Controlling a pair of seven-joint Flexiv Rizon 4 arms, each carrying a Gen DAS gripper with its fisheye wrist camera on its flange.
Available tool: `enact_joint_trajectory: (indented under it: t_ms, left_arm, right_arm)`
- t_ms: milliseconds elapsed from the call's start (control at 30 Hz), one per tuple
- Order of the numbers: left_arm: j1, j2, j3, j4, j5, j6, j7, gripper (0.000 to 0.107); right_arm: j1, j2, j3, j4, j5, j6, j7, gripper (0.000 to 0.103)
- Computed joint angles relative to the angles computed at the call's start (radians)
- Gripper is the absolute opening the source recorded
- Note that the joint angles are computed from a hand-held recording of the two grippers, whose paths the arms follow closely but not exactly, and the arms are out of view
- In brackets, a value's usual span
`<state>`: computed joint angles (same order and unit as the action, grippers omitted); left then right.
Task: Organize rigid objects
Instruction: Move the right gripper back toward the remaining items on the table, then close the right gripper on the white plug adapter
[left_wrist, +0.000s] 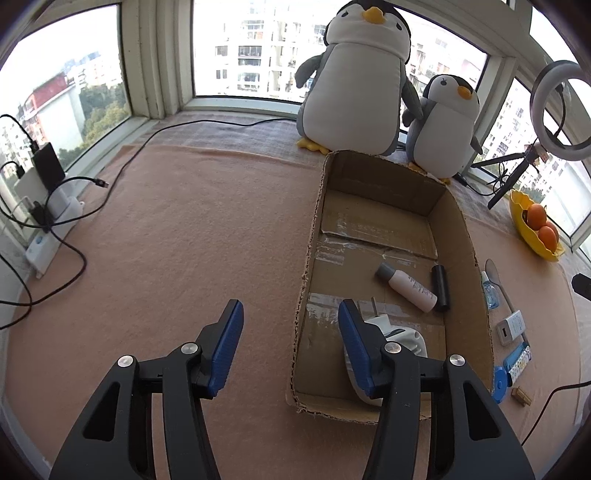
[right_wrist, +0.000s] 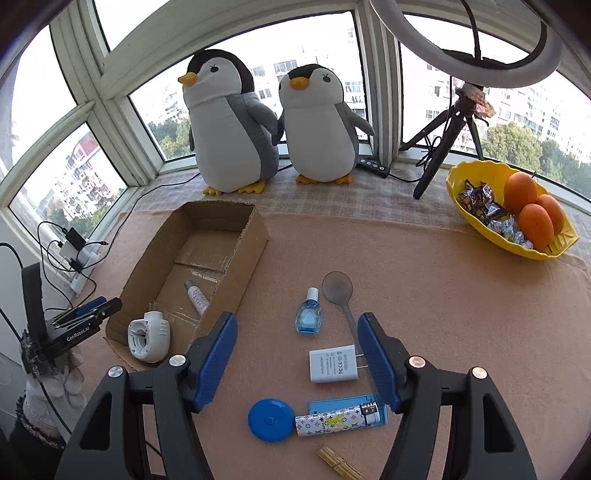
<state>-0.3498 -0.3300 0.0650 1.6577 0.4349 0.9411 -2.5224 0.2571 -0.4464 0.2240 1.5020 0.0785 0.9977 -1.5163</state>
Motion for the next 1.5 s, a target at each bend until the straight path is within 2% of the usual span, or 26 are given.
enact_joint_trajectory:
  t_ms: [233,533,933,1133,1333,1500]
  left_arm:
    - [-0.011,0.017,-0.002,-0.003,0.021,-0.018,-0.020,0.053]
    - [-0.012,0.024,-0.011,-0.003,0.033,-0.043,-0.045,0.053]
    - [-0.009,0.037,-0.014,0.011,0.045,-0.054,-0.079,0.053]
    - [-0.005,0.041,-0.017,0.016,0.049,-0.054,-0.092,0.053]
    - [-0.003,0.041,-0.022,0.019,0.047,-0.046,-0.091,0.053]
    - [-0.002,0.043,-0.021,0.026,0.043,-0.036,-0.089,0.053]
  right_arm:
    - [-0.031,-0.035,0.000,-0.020,0.017,-0.061,-0.031,0.064]
    - [-0.032,-0.053,0.015,-0.008,0.039,-0.116,-0.100,0.064]
    - [0.032,-0.104,-0.022,-0.024,-0.060,-0.134,-0.090,0.063]
    - [0.080,-0.104,-0.063,0.019,-0.178,-0.099,-0.051,0.058]
    - [0.090,-0.104,-0.079,0.034,-0.250,-0.091,-0.020,0.042]
    - [0.079,-0.104,-0.068,0.033,-0.256,-0.093,-0.034,0.041]
